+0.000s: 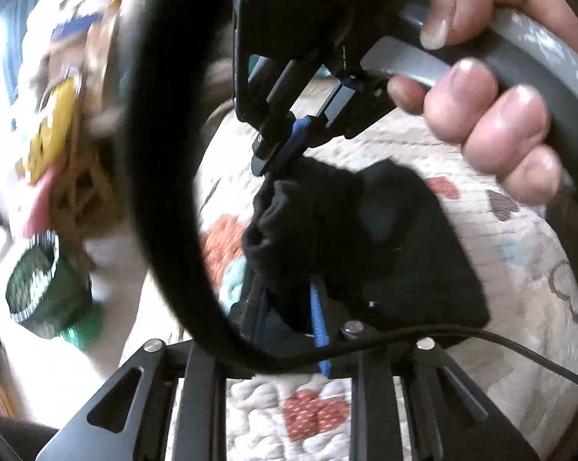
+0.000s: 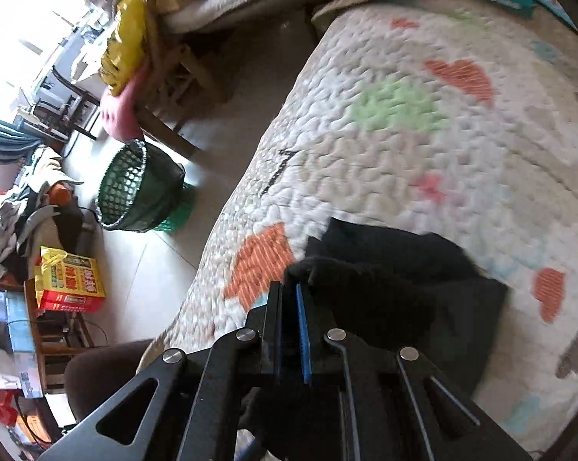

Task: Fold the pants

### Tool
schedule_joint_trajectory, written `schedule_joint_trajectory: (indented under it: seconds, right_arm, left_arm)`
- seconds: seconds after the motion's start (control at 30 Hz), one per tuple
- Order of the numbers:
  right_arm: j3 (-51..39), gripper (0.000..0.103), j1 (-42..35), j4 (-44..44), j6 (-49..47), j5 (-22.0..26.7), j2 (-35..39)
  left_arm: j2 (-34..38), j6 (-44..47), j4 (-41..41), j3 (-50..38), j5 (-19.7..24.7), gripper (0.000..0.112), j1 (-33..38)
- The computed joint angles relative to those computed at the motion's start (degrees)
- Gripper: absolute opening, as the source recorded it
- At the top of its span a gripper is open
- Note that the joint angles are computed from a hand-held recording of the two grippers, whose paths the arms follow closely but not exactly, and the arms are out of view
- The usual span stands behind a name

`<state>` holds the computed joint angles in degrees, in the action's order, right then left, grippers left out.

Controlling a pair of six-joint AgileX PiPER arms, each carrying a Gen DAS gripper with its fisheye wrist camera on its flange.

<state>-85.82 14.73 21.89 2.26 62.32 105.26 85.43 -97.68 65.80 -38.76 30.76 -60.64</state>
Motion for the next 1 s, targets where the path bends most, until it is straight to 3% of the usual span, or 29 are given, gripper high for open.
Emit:
schedule_joint_trajectory:
  seconds: [0.13, 0.2, 0.27, 0.33, 0.4, 0.43, 0.53, 0.6, 0.7, 0.77, 0.83, 0.9, 1.0]
  right_arm:
    - [-2.1, 0.009, 0.1, 2.5, 1.7, -2.6, 4.8]
    - [-0.7, 0.009, -1.7, 6.0, 1.0, -4.5, 4.1]
    - [1.7, 0.012, -3.7, 7.8, 0.1, -7.1, 1.0]
    - [3.5, 0.024, -5.5, 7.7, -0.1, -8.9, -2.3]
    - [6.3, 0.054, -9.0, 9.0, -0.8, -10.5, -7.0]
    - [7.9, 0.062, -10.7, 9.3, -1.2, -11.1, -9.3]
    - [12.1, 0.063, -16.8, 9.1, -2.9, -10.5, -16.1]
    - [15.7, 0.063, -21.1, 8.4, -5.7, -8.8, -20.5]
    - [22.6, 0.063, -26.2, 7.1, -11.6, -7.3, -26.9]
    - [28.7, 0.063, -28.2, 6.4, -16.5, -7.4, -31.5]
    - [33.8, 0.063, -28.2, 5.4, -19.4, -8.5, -34.7]
    - [38.5, 0.063, -28.2, 6.0, -21.7, -9.8, -36.9]
    - [44.5, 0.063, -25.5, 7.8, -22.3, -12.6, -38.4]
  left_arm:
    - [-0.8, 3.2, -6.2, 1.8, -4.3, 0.043, 5.7]
    - [-1.6, 4.6, -10.3, 2.9, -6.5, 0.065, 8.6]
    - [-2.7, 8.0, -16.2, 4.7, -10.6, 0.070, 12.5]
    - [-3.0, 15.6, -25.8, 5.5, -13.7, 0.071, 16.0]
    - [-3.0, 16.9, -29.2, 5.8, -12.9, 0.071, 17.0]
    - [-3.4, 17.4, -30.5, 6.5, -13.2, 0.071, 17.8]
    - [-6.5, 23.9, -38.9, 9.0, -14.9, 0.071, 21.1]
    - [-10.5, 22.8, -38.9, 10.2, -12.8, 0.071, 21.9]
    - [-16.3, 13.8, -31.3, 10.2, -7.0, 0.071, 20.2]
    - [-16.3, 12.7, -27.6, 6.9, -3.5, 0.071, 19.5]
    - [-12.4, 15.7, -25.9, 1.2, -0.2, 0.071, 18.8]
    - [-5.7, 21.4, -26.7, -4.8, -0.8, 0.071, 19.8]
    - [2.2, 23.1, -23.8, -11.4, -0.6, 0.071, 19.7]
